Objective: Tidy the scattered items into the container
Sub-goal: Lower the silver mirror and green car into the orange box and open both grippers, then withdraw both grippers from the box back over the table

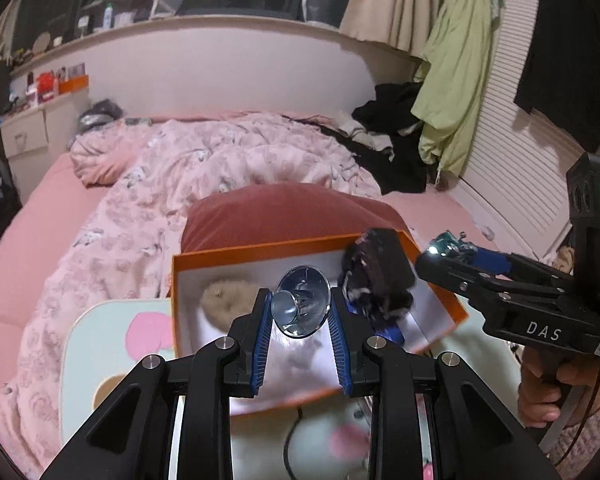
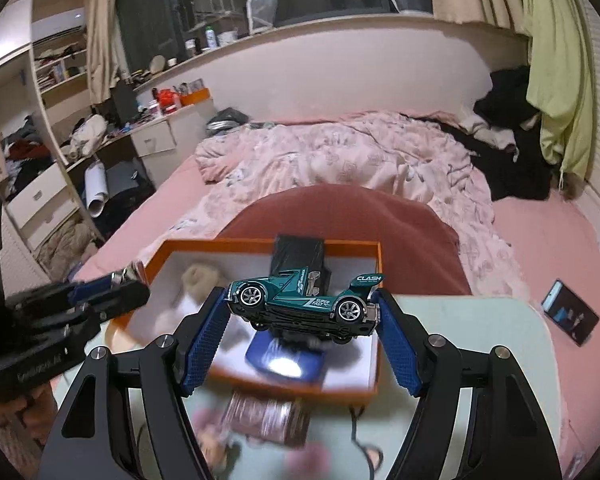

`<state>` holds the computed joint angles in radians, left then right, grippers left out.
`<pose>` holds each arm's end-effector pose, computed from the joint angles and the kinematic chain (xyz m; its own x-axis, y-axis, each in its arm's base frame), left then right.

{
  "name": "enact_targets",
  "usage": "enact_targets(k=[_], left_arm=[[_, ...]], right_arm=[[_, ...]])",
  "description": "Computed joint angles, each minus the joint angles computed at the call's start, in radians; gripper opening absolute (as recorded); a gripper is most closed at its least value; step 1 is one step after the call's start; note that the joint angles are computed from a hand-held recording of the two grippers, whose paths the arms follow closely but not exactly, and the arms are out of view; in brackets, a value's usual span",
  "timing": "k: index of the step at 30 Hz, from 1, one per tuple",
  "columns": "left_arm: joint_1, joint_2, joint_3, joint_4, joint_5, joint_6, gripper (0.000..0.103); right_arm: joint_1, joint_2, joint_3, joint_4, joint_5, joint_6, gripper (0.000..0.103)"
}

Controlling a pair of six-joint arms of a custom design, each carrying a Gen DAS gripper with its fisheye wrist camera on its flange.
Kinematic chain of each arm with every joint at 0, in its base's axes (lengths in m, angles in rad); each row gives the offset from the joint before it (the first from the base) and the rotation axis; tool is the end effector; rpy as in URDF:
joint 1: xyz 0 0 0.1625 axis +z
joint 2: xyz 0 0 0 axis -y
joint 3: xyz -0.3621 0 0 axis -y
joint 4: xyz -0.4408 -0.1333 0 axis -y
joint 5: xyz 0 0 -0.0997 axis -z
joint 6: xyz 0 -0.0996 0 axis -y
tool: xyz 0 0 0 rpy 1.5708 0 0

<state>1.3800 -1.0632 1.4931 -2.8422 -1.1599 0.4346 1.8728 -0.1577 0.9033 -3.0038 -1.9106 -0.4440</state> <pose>0.0351 -0.7311 0.3087 -0.8145 0.1679 -0.5554 0.5174 0.6434 -0.5643 0.3389 -0.7513 -0.0890 -0.7709 -0.3879 0.5052 -0.6213 0.6326 -0.4624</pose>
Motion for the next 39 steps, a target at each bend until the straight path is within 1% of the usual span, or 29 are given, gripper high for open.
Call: enact_targets(k=[3,5,7,10,12,14,15,16,18,20,22,23,24,26,29,31,32,33,36,39], left_arm=[[0.012,0.043,-0.069,0.043,0.005,-0.019,0.026],[0.020,0.063,-0.103,0.074,0.011,-0.037,0.026],[0.028,0.077,-0.126,0.101,0.035,-0.047,0.026],[0.029,0.091,-0.135,0.104,0.108,-0.025,0.026],[0.031,0.099,-0.140,0.112,0.125,-0.011,0.026],[0.033,0.103,-0.148,0.128,0.121,-0.013,0.026],[0.034,0.104,-0.149,0.132,0.120,-0.014,0.027],[0.035,0.104,-0.150,0.135,0.121,-0.016,0.034],[0.039,0.102,-0.150,0.131,0.104,-0.018,0.044],[0.042,0.091,-0.139,0.134,0.073,-0.028,0.051],[0.038,0.079,-0.118,0.116,0.061,-0.026,0.062],[0.035,0.072,-0.104,0.099,0.061,-0.020,0.065],[0.031,0.064,-0.088,0.074,0.066,-0.010,0.072],[0.025,0.044,-0.050,0.026,0.065,0.011,0.074],[0.027,0.003,0.004,-0.016,0.028,0.020,0.076],[0.031,-0.033,0.051,-0.038,0.003,0.008,0.090],[0.033,-0.046,0.069,-0.046,-0.004,0.001,0.093],[0.035,-0.059,0.087,-0.050,-0.010,-0.007,0.095],[0.039,-0.099,0.144,-0.037,-0.010,-0.040,0.095],[0.033,-0.132,0.210,-0.034,0.032,-0.052,0.095]], right_arm=[[-0.008,0.054,-0.112,0.097,0.031,0.018,0.072],[-0.014,0.095,-0.198,0.205,0.065,0.041,0.073],[-0.024,0.131,-0.268,0.301,0.134,0.059,0.073],[-0.034,0.159,-0.324,0.366,0.219,0.043,0.073],[-0.043,0.183,-0.381,0.443,0.277,0.067,0.073],[-0.058,0.224,-0.469,0.556,0.335,0.116,0.073],[-0.063,0.238,-0.498,0.586,0.351,0.129,0.073],[-0.063,0.247,-0.510,0.590,0.348,0.133,0.073],[-0.053,0.250,-0.495,0.536,0.294,0.115,0.073],[-0.043,0.239,-0.458,0.469,0.244,0.103,0.073],[-0.042,0.224,-0.428,0.431,0.234,0.118,0.075],[-0.040,0.218,-0.415,0.407,0.229,0.126,0.078],[-0.037,0.209,-0.397,0.377,0.218,0.128,0.080],[-0.031,0.174,-0.325,0.291,0.197,0.114,0.080],[-0.021,0.119,-0.219,0.205,0.180,0.091,0.080],[-0.016,0.069,-0.124,0.144,0.174,0.070,0.080],[-0.014,0.046,-0.078,0.115,0.169,0.055,0.080],[-0.011,0.030,-0.043,0.090,0.158,0.042,0.080],[-0.001,-0.019,0.069,0.017,0.100,0.006,0.081],[-0.005,-0.060,0.157,-0.003,0.053,0.017,0.081]])
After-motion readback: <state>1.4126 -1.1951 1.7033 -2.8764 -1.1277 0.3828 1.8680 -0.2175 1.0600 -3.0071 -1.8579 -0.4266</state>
